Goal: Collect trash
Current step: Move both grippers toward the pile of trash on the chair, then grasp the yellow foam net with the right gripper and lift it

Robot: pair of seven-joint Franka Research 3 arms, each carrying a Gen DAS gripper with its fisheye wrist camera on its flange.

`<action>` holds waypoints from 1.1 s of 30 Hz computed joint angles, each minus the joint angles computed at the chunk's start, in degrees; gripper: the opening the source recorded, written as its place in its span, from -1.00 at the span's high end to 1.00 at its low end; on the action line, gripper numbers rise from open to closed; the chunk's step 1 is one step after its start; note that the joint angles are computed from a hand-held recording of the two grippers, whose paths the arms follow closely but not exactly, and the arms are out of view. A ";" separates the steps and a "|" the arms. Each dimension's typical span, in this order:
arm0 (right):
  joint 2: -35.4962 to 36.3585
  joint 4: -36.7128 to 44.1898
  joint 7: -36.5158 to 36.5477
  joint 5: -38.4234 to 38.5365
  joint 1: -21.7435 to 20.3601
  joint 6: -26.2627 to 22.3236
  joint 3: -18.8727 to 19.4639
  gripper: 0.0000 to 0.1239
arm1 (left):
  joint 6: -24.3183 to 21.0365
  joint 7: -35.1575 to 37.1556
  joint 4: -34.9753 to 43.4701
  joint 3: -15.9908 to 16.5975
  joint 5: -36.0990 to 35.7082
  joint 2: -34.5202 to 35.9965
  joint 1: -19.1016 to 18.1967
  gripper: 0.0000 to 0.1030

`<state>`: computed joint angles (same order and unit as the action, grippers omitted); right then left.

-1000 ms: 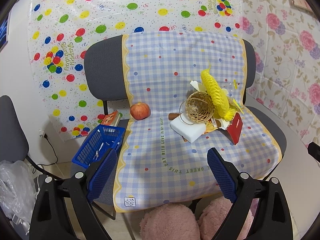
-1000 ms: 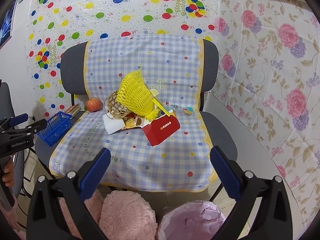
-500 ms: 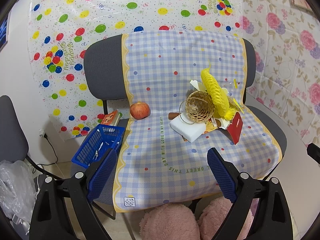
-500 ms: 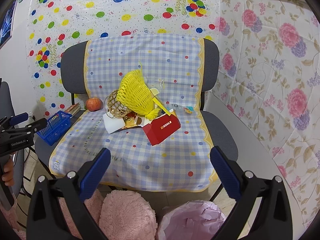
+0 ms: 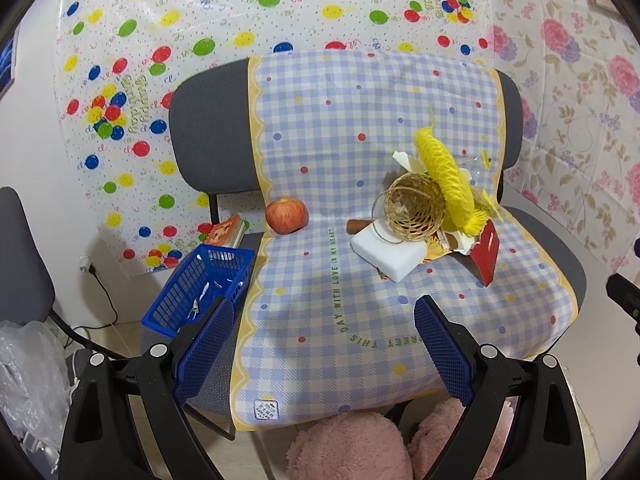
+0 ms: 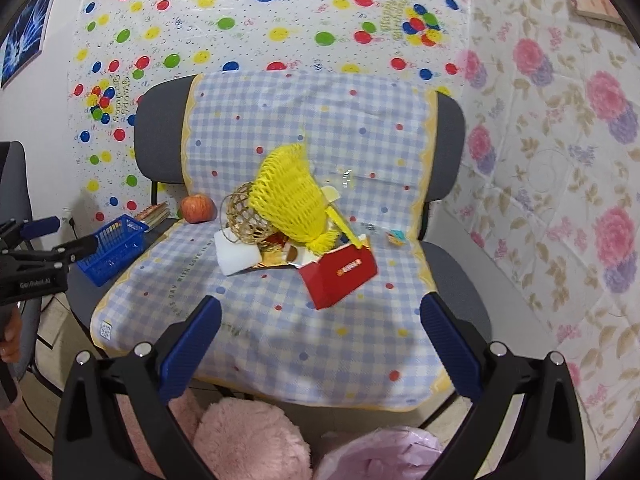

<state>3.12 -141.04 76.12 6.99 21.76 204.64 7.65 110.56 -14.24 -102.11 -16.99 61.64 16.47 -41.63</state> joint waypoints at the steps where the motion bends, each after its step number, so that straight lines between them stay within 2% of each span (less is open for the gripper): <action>1: 0.93 0.95 3.03 -3.25 -0.89 0.11 0.22 -0.57 | 0.72 0.25 -0.36 0.07 -0.15 -0.14 0.34 -0.77; 2: 2.00 1.11 9.50 -8.17 -3.09 3.28 1.50 -0.57 | 1.14 0.38 -0.71 0.15 -0.10 -0.25 0.55 -0.77; 3: 3.27 1.88 11.94 -11.05 -3.30 5.90 1.16 -0.57 | 1.35 0.52 -0.80 0.21 -0.16 -0.21 0.74 -0.77; 4: 4.42 2.72 11.06 -9.95 -2.64 7.71 1.10 -0.57 | 1.86 0.44 -1.11 0.30 -0.22 -0.32 1.01 -0.77; 5: 4.70 3.66 10.12 -8.88 -2.07 7.16 1.08 -0.57 | 2.50 0.22 -1.48 0.40 -0.26 -0.49 1.33 -0.77; 8: 5.32 7.05 5.69 -6.04 -0.56 -1.17 0.54 -0.57 | 3.32 -0.13 -1.65 0.79 -0.55 -0.29 2.19 -0.77; 11: 7.03 9.84 0.72 -1.88 1.24 -4.43 -0.39 -0.57 | 4.40 0.15 -1.34 1.29 -0.47 0.26 3.06 -0.77; 13: 8.76 12.67 -6.37 5.68 5.78 -6.10 -3.46 -0.57 | 5.33 1.14 -1.03 1.64 -0.87 0.63 3.82 -0.77; 16: 11.06 15.32 -6.44 3.78 2.61 -7.28 -0.57 -0.57 | 5.90 2.78 -0.01 2.31 -0.71 1.40 4.54 -0.77; 19: 13.59 18.49 -8.76 4.04 3.22 -8.29 -0.68 -0.56 | 6.52 3.78 0.87 3.06 -0.23 1.94 5.16 -0.77; 21: 15.50 21.26 -10.85 5.43 5.55 -9.21 -2.35 -0.40 | 6.77 4.10 1.55 3.58 0.50 2.37 5.39 -0.77; 26: 20.52 28.60 -12.23 4.64 4.05 -12.40 0.23 -0.28 | 8.87 5.13 3.26 4.70 0.62 4.08 6.62 -0.77; 32: 27.65 39.50 -11.16 5.67 10.22 -15.63 -5.40 -0.17 | 10.43 5.50 3.47 5.48 0.48 5.07 6.83 -0.77; 33: 29.20 41.88 -11.51 7.33 13.13 -16.57 -8.45 -0.16 | 10.49 5.66 3.43 5.56 0.37 5.10 6.85 -0.77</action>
